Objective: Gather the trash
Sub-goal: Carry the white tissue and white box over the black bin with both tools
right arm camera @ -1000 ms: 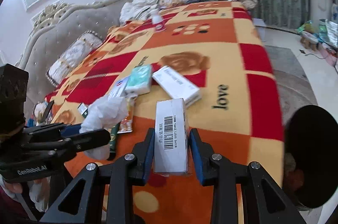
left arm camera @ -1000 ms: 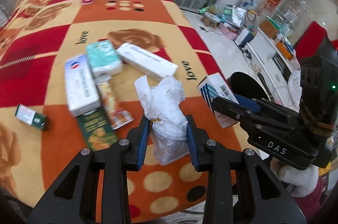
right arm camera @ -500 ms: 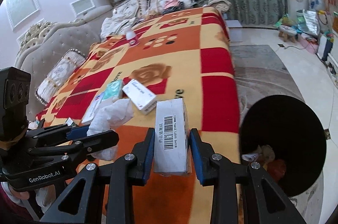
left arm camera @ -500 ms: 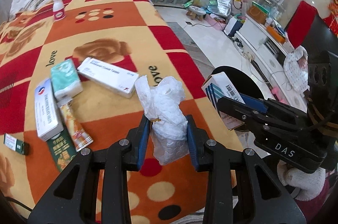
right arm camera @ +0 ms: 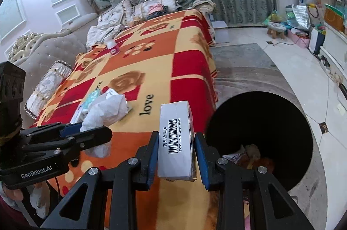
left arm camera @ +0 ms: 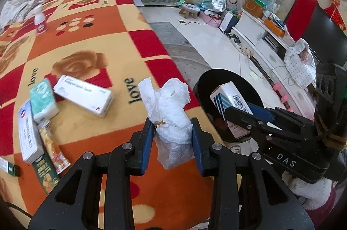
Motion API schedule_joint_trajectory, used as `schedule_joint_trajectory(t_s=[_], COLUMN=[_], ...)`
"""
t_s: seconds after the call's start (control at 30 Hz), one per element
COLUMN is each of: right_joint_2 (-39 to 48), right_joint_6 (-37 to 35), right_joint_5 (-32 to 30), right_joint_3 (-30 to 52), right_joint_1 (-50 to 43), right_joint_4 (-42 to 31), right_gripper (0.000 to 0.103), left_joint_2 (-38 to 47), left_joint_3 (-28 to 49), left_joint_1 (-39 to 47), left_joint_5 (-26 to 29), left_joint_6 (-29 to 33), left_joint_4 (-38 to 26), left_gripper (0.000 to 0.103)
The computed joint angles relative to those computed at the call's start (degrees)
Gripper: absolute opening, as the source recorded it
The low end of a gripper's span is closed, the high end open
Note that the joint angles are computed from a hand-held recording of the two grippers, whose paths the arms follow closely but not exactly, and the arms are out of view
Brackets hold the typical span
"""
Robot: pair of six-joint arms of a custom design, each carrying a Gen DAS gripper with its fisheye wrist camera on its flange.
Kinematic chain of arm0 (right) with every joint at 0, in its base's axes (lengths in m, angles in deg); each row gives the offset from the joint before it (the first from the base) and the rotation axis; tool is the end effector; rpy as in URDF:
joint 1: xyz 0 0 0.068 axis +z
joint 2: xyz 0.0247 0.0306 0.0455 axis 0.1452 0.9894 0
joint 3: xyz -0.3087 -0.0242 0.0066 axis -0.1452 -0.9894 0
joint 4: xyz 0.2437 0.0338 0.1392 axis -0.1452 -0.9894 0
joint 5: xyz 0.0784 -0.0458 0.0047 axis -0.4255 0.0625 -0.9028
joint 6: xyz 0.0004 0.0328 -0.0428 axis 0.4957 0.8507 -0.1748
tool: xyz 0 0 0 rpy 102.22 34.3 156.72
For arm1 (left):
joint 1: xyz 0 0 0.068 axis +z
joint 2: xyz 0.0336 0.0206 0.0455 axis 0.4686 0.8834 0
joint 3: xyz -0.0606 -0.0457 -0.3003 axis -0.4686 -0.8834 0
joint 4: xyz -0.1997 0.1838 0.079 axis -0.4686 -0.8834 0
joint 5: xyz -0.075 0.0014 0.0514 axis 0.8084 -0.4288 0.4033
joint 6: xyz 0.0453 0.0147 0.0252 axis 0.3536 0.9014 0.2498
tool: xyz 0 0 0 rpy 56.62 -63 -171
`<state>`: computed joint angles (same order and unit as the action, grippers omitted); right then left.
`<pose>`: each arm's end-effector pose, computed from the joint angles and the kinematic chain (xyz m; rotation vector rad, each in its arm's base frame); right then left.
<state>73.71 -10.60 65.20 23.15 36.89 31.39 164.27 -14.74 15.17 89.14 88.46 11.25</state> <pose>0.2432 0.1329 0.2341 -0.1651 2.3873 0.4341 0.2878 -0.0746 0.2492 0.3871 2.4866 -0.4194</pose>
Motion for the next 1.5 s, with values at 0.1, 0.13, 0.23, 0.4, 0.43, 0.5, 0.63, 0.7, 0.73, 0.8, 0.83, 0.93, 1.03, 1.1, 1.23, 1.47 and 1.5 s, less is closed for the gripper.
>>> schedule_joint_trajectory(t_s=[0.1,0.13,0.23,0.4,0.43,0.5,0.63,0.7,0.73,0.8,0.83,0.93,1.03,1.1,1.23,1.47,1.5], right_joint_2=[-0.7,-0.9,-1.6,-2.1,-2.2,-2.2,-2.3,-2.4,-2.4,-2.4,-2.6,-2.6,-2.5,-2.5,-2.3,-1.8,-1.7], right_joint_6=[-0.6,-0.8,-1.5,-2.8,-2.9,-3.2,-3.8,-4.2,-4.3,-4.6,-4.9,-5.3,-5.7,-6.0,-6.2,-6.6,-6.7], right_joint_5=[-0.4,-0.5,-0.8,-0.9,-1.0,-1.4,-1.7,-2.1,-2.2,-2.5,-2.7,-3.1,-3.5,-3.7,-4.0,-5.0,-5.1], right_joint_3=[-0.7,-0.9,-1.5,-2.0,-2.2,-2.4,-2.8,-3.1,-3.2,-3.4,-3.5,-3.8,-4.0,-4.1,-4.5,-5.0,-5.1], right_joint_1=[-1.7,-2.3,-4.1,-6.6,-7.1,-8.2,-9.6,-10.7,-11.1,-12.0,-12.5,-13.8,-15.0,-15.7,-16.8,-19.1,-19.5], right_joint_4=[-0.2,-0.3,-0.7,-1.5,-1.6,-1.7,-1.9,-1.8,-1.9,-1.9,-2.0,-2.0,-2.2,-2.1,-1.9,-1.5,-1.4], right_gripper=[0.031,0.031,0.031,0.031,0.031,0.031,0.031,0.031,0.031,0.031,0.031,0.031,0.031,0.031,0.031,0.031,0.031], left_joint_2=[1.4,2.0,3.8,5.9,6.4,7.2,9.0,9.7,10.2,10.7,11.1,12.3,13.4,14.1,15.7,17.6,17.8], left_joint_3=[1.0,1.4,2.5,3.8,4.0,4.6,5.7,5.9,6.3,6.6,6.9,7.8,8.6,9.0,10.1,11.1,11.2], left_joint_1=[-1.9,-2.6,-4.1,-6.2,-6.7,-7.1,-8.2,-9.0,-9.3,-9.9,-10.2,-10.7,-11.2,-11.6,-11.8,-12.6,-12.7], left_joint_5=[-0.7,-0.9,-1.2,-1.7,-1.8,-1.8,-2.1,-2.5,-2.6,-2.8,-2.8,-2.6,-2.4,-2.6,-2.2,-2.9,-3.0], left_joint_6=[-0.9,-1.2,-2.3,-3.4,-3.6,-3.8,-4.3,-4.7,-4.9,-5.2,-5.4,-6.0,-6.3,-6.4,-6.7,-6.8,-6.8], left_joint_4=[0.7,0.9,1.4,2.0,2.2,2.5,2.9,3.2,3.3,3.4,3.5,3.6,3.5,3.7,3.7,3.7,3.8], left_gripper=[0.031,0.031,0.031,0.031,0.031,0.031,0.031,0.031,0.031,0.031,0.031,0.031,0.031,0.031,0.031,0.031,0.031])
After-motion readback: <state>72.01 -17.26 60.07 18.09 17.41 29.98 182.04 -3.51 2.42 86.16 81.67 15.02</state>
